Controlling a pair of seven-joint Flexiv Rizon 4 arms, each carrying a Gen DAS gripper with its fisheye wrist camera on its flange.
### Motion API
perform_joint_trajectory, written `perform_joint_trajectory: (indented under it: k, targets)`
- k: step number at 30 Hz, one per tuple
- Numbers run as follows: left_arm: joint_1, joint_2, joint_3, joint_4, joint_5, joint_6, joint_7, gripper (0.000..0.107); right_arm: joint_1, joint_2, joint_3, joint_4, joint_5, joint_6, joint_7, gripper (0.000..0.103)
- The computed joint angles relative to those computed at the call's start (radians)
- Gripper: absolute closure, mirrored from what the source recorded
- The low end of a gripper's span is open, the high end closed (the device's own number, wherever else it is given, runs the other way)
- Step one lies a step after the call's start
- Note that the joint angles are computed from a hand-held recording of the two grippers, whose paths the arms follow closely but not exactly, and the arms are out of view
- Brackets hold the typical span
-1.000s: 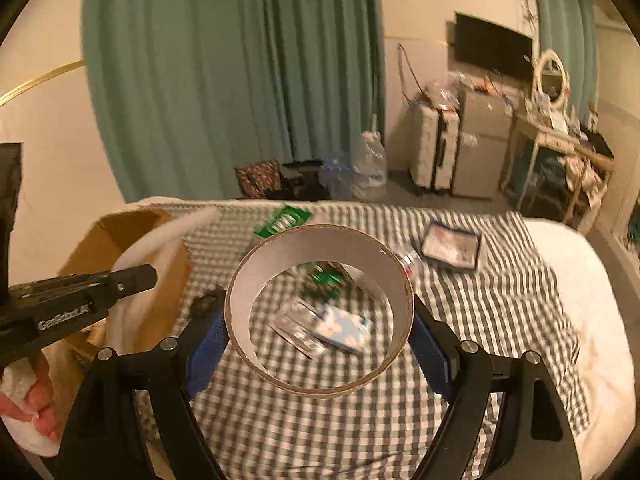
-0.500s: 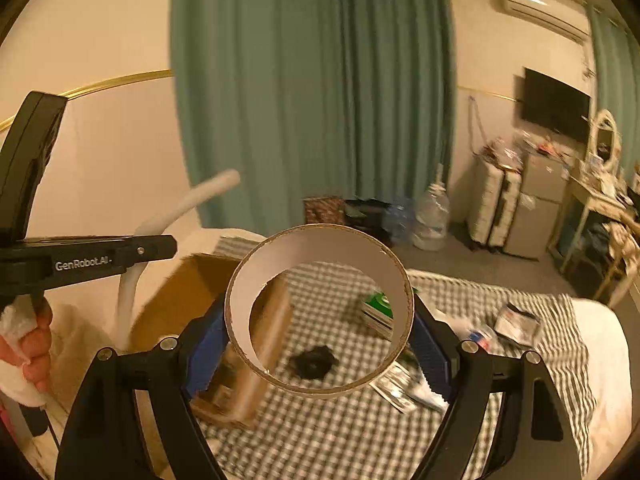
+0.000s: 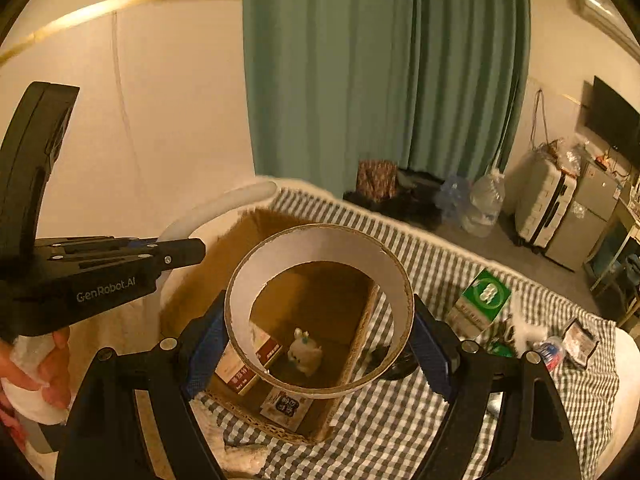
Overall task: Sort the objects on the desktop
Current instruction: 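Carry the foam tube and tape ring over the cardboard box with both grippers, then open both grippers to drop the tube and tape ring into the cardboard box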
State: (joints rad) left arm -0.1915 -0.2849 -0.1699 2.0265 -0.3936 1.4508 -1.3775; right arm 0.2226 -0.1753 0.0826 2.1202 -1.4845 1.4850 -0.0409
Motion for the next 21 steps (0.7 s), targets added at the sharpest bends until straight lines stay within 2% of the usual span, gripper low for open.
perform_joint_trajectory:
  k: [3, 4, 6, 7, 8, 11, 12, 14, 19, 21]
  targets:
    - [0.043, -0.037, -0.037, 0.001, -0.029, -0.018, 0.072, 0.089, 0.015, -0.053, -0.007, -0.029, 0.010, -0.004, 0.002, 0.020]
    - [0.043, -0.044, -0.032, -0.004, -0.028, -0.031, 0.075, 0.081, 0.018, -0.068, -0.009, -0.039, 0.030, 0.000, -0.018, 0.020]
    - [0.044, -0.065, -0.020, -0.016, -0.028, -0.052, 0.074, 0.058, 0.033, -0.092, -0.013, -0.051, 0.085, -0.019, -0.061, 0.020]
    - [0.037, -0.068, -0.010, -0.017, -0.023, -0.053, 0.062, 0.040, 0.045, -0.097, -0.017, -0.053, 0.110, -0.039, -0.079, 0.020]
    - [0.041, -0.070, -0.012, -0.014, -0.028, -0.048, 0.062, 0.032, 0.056, -0.104, -0.021, -0.063, 0.138, -0.060, -0.102, 0.020]
    - [0.082, -0.073, -0.064, 0.001, -0.080, -0.029, 0.115, 0.032, 0.075, -0.100, -0.047, -0.061, 0.093, -0.063, -0.052, 0.018]
    - [0.062, -0.075, -0.036, -0.006, -0.060, -0.033, 0.095, 0.031, 0.074, -0.098, -0.046, -0.059, 0.099, -0.066, -0.053, 0.014]
    - [0.026, -0.080, 0.015, -0.024, -0.017, -0.040, 0.045, 0.030, 0.073, -0.095, -0.042, -0.057, 0.115, -0.069, -0.057, 0.014]
    - [0.005, -0.075, 0.044, -0.020, 0.043, -0.025, -0.007, 0.030, 0.056, -0.064, -0.051, -0.042, 0.044, -0.045, 0.008, 0.014]
    - [-0.029, -0.081, 0.074, -0.026, 0.104, 0.004, -0.025, 0.029, 0.033, -0.035, -0.042, -0.017, 0.030, -0.027, 0.055, 0.014]
